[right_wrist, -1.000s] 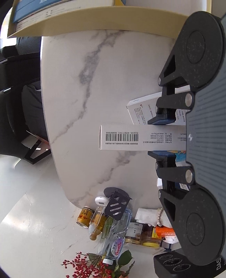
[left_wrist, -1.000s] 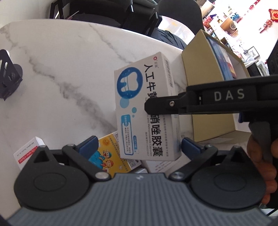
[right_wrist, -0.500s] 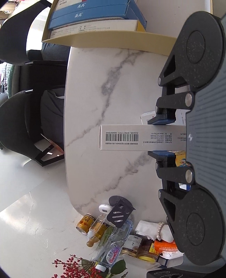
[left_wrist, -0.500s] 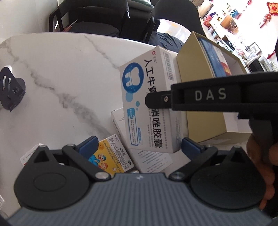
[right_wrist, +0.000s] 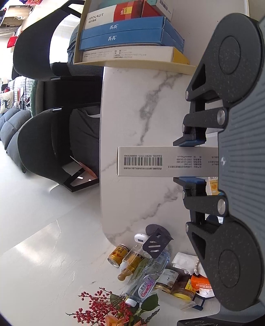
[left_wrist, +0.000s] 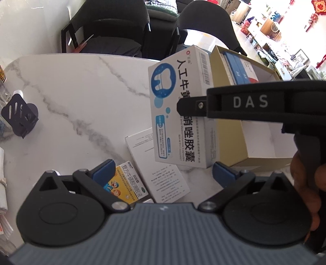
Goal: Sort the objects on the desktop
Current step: 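Carry the white capsule box over the cardboard box with the right gripper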
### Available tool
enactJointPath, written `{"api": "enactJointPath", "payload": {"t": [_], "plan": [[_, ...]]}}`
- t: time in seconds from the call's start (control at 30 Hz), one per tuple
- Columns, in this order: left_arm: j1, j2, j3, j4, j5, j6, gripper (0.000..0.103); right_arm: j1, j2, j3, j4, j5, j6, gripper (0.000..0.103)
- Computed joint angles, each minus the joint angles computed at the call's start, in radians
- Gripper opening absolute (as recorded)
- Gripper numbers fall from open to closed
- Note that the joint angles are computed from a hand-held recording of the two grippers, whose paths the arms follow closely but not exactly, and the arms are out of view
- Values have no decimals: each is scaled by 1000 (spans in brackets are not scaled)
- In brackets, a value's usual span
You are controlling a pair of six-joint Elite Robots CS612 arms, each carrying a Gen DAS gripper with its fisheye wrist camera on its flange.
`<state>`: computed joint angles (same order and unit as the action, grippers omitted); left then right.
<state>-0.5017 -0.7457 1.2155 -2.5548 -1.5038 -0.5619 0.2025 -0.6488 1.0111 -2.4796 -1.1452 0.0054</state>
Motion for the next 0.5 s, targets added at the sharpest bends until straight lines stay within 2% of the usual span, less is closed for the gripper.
{"api": "enactJointPath", "payload": {"t": [0.17, 0.3, 0.5], "plan": [[-11, -8, -3, 20, 17, 1, 103, -12, -14, 21, -38, -2, 5, 32], [-24, -9, -21, 52, 67, 3, 103, -23, -27, 34, -69, -3, 13, 32], [-36, 1, -62, 69, 103, 6, 103, -40, -39, 45, -100, 10, 9, 32]]}}
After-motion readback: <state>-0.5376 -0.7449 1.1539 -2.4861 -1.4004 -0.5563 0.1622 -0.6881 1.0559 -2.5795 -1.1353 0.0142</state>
